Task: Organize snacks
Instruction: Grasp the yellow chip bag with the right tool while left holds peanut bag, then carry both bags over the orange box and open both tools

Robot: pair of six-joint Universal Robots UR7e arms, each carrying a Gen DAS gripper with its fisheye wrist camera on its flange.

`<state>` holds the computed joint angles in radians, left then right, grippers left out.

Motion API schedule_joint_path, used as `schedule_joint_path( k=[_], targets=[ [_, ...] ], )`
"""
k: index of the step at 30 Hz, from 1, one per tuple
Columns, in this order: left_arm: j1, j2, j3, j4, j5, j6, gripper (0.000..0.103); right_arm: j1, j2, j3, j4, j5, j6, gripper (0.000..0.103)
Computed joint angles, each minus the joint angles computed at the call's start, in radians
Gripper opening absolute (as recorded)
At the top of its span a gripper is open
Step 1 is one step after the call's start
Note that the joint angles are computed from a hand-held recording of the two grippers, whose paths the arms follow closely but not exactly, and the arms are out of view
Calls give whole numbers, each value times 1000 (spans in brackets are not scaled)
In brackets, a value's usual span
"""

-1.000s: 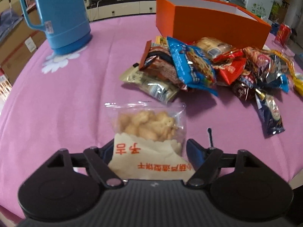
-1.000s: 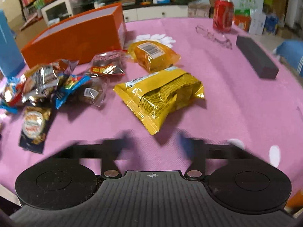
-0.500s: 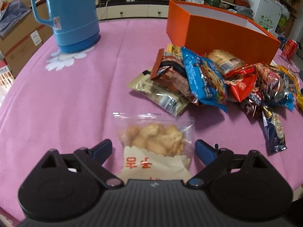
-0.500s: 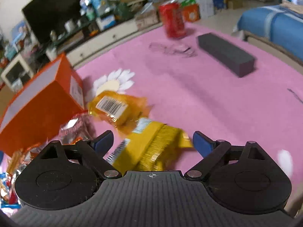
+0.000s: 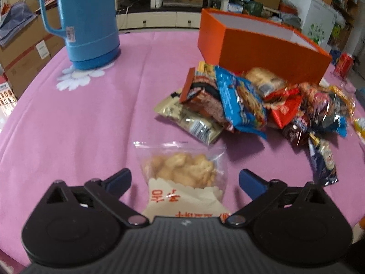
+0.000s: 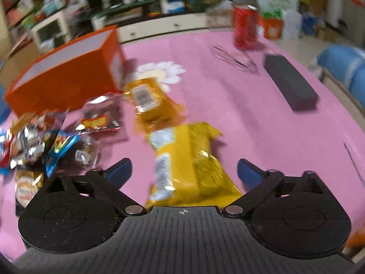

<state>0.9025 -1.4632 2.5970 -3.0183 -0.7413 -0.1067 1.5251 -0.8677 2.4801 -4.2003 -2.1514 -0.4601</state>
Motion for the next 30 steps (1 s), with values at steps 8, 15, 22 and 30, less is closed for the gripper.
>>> schedule_joint_path(
  k=[8,15,22,30],
  targets=[
    [28,85,-27,-45,48,41,90,-9,93,-55,-35,-30,-81,52],
    [-25,-47,26,55,62,-72,66,-26,62,37,-91,47,-9,32],
    [-109,-221,62,129,-40,-173,66,-60,36,222,-212,324,156,32],
    [-88,122,-191,-218,-99,47,66,143,-71,14,43,372,134,32]
  ],
)
